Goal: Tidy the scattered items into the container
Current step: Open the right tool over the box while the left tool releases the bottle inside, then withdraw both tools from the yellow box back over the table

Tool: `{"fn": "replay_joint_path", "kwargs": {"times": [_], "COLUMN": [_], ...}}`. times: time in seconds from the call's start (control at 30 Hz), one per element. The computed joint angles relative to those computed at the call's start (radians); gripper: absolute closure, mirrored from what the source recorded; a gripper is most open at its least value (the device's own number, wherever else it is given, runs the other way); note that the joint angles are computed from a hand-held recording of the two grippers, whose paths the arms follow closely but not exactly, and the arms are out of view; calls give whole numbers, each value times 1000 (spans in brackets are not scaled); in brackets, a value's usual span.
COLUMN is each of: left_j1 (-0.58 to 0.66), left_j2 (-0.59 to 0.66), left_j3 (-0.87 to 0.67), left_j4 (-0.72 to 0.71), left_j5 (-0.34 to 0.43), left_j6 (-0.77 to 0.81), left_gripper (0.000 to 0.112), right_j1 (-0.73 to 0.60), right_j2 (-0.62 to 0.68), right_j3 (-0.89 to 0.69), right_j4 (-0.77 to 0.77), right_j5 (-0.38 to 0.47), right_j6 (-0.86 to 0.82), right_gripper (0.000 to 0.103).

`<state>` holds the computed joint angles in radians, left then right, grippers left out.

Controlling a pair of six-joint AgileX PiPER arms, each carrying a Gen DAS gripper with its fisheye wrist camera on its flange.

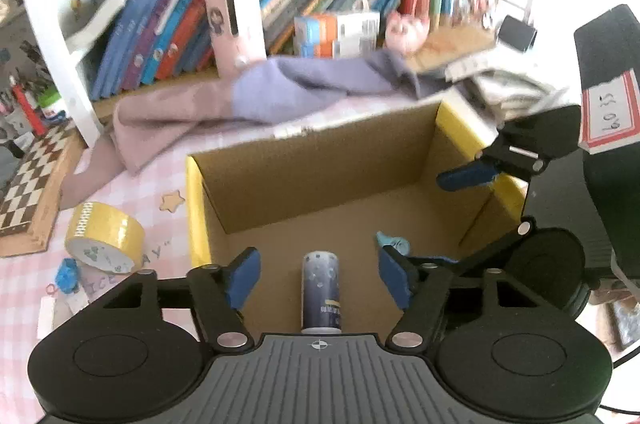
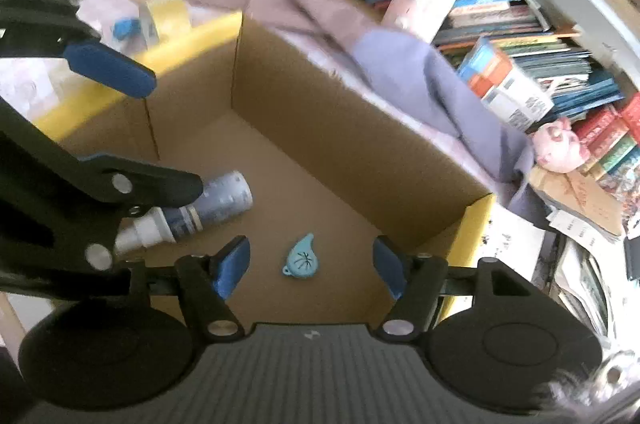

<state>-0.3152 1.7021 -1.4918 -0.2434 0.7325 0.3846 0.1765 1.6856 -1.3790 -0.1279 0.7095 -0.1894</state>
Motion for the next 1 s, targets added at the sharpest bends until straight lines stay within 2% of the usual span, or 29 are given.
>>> {"fn": "replay_joint_path", "kwargs": {"times": [0.07, 0.23, 0.33, 0.43, 0.6, 0.8, 1.0], "left_j1": [16, 55, 63, 77, 129, 249, 361], "left_j2": [-37, -138, -222, -301, -423, -530, -609], "left_j3": [29, 112, 192, 265, 367, 439, 532], "left_j4": [-34, -106, -102, -117, -173, -301, -433], "left_j5": [-13, -53, -122, -170, -184, -147, -135], "left_j6": [18, 47, 39, 49, 105, 193, 408], "left_gripper": [41, 38, 33, 28, 28, 24, 24], "right_j1": [11, 44, 68, 105, 212, 388, 627], "right_j2": [-45, -161, -224, -279, -374, -454, -468], "right_j3": [38, 137, 182, 220, 290, 342, 380], "right_j4": [-25, -91, -145, -252, -505, -714, -899], "right_j5": [-28, -89, -106, -113, -77, 52, 289], "right_j6": [46, 157, 248, 409, 758, 1107, 1426], "right_gripper": [28, 26, 24, 21, 18, 17, 15]}}
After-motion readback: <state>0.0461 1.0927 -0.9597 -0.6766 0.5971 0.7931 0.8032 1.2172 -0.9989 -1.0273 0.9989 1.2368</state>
